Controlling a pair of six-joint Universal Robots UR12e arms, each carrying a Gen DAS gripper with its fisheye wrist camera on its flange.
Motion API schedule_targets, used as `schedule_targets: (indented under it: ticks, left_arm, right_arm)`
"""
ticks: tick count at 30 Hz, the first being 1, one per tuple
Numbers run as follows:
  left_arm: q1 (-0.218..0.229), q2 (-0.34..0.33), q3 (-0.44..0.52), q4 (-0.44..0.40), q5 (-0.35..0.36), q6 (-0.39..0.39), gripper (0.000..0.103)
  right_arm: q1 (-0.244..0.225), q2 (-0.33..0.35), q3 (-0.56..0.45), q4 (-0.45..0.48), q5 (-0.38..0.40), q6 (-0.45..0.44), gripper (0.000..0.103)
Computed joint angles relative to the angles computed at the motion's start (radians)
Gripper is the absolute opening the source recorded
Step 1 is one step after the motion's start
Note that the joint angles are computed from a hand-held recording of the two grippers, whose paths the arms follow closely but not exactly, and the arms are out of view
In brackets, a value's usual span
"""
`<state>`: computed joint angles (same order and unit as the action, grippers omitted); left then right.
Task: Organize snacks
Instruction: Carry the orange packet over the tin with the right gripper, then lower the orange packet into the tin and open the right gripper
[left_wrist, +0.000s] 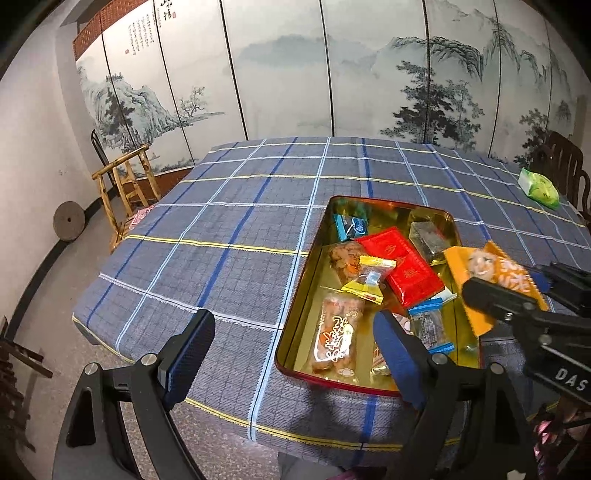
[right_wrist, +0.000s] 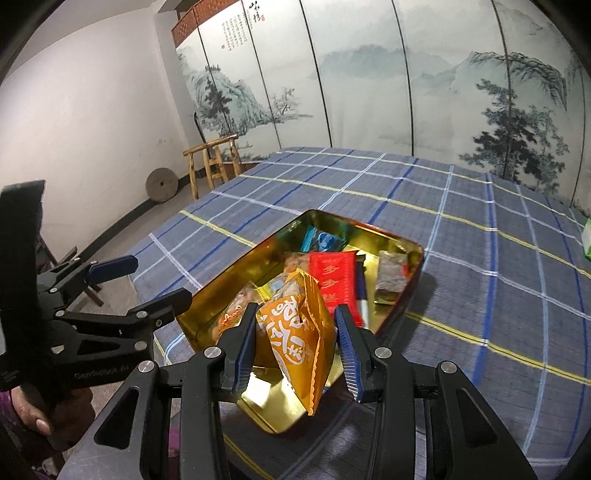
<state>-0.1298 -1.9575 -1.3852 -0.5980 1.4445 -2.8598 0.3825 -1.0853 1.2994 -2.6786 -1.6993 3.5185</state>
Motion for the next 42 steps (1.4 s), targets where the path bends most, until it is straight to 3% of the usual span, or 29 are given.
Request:
schedule_targets:
  ticks: [19, 42]
  left_arm:
    - [0.021, -0.009, 0.005, -0.017, -0.003, -0.025, 0.087]
    - [0.037, -0.013, 0.000, -0.010, -0.008, -0.023, 0.089]
  right_arm:
    - [0.005, 0.056, -0.083, 0.092, 0.006, -0.006, 0.042]
    - [0.003, 0.064, -0.088, 0.108, -0.005, -0.006, 0.042]
